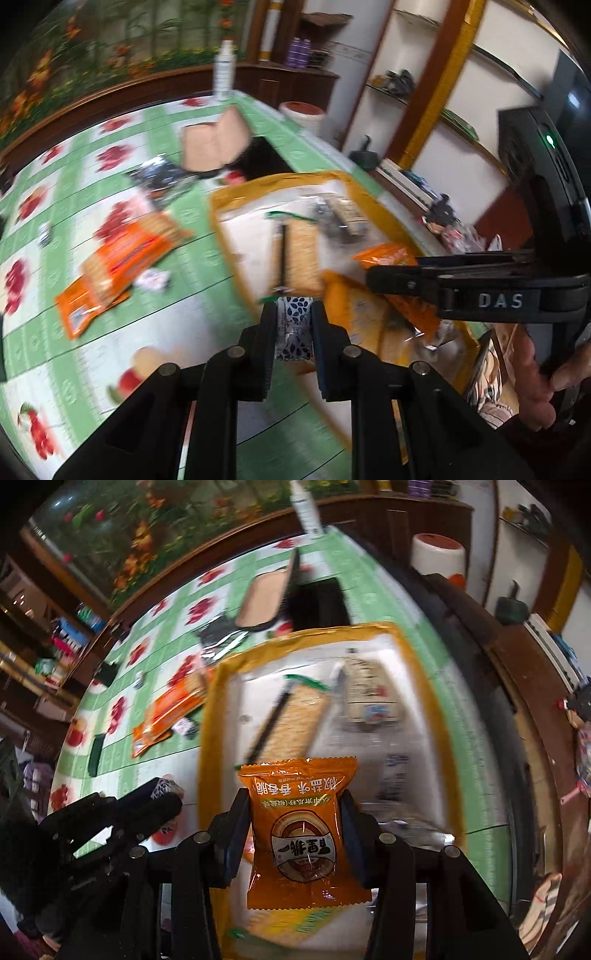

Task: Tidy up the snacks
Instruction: 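Carry the candy and orange bag into the yellow box and open both grippers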

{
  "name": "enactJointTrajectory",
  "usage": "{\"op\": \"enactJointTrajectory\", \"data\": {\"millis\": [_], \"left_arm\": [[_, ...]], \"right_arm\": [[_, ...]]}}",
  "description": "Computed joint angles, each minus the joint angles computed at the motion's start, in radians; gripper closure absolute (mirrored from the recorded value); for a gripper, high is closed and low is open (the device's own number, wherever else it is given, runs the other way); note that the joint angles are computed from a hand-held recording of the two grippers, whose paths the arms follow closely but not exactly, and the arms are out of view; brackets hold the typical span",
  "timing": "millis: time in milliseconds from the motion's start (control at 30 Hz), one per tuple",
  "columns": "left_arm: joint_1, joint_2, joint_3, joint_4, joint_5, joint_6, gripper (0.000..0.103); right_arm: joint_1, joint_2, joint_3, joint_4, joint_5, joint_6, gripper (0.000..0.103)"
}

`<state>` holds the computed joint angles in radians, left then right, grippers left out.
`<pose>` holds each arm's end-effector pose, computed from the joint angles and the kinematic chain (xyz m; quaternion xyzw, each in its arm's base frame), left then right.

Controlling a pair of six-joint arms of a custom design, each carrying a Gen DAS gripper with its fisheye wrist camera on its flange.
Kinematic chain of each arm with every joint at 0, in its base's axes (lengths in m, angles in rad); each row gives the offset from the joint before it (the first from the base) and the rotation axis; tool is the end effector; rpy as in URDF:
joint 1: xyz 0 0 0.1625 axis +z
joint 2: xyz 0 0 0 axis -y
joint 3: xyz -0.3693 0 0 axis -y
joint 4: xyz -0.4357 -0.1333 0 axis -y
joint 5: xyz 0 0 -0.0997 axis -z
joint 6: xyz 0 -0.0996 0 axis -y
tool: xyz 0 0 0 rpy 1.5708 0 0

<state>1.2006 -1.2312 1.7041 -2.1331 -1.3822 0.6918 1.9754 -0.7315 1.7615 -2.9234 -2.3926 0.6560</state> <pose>-0.0823 -0.6320 0.2237 0.5000 0.8597 -0.0289 0.1000 0.2977 -0.5418 0.0030 -0.1771 -0.8897 0.3264 0.2656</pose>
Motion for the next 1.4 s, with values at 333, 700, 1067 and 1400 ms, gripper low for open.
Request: {"op": "enactJointTrajectory", "data": {"millis": [333, 700, 1067, 1400], "left_arm": [[-0.046, 0.031, 0.061, -0.022, 0.022, -0.001, 0.085], [-0.058, 0.041, 0.094, -0.053, 0.05, -0.023, 0.085], [-0.063, 0.039, 0.104, -0.064, 0.058, -0.039, 0.085], [-0.067, 0.025, 0.11, -0.058, 0.052, -0.05, 0.072]], "right_arm": [[-0.052, -0.092, 0.105, -0.019, 0.02, 0.021, 0.053], [-0.096, -0.104, 0.112, -0.027, 0.07, -0.047, 0.053], [-0.108, -0.101, 0.096, -0.015, 0.079, -0.088, 0.051], [-0.106, -0.123, 0.111, -0.014, 0.099, -0.068, 0.047]]}}
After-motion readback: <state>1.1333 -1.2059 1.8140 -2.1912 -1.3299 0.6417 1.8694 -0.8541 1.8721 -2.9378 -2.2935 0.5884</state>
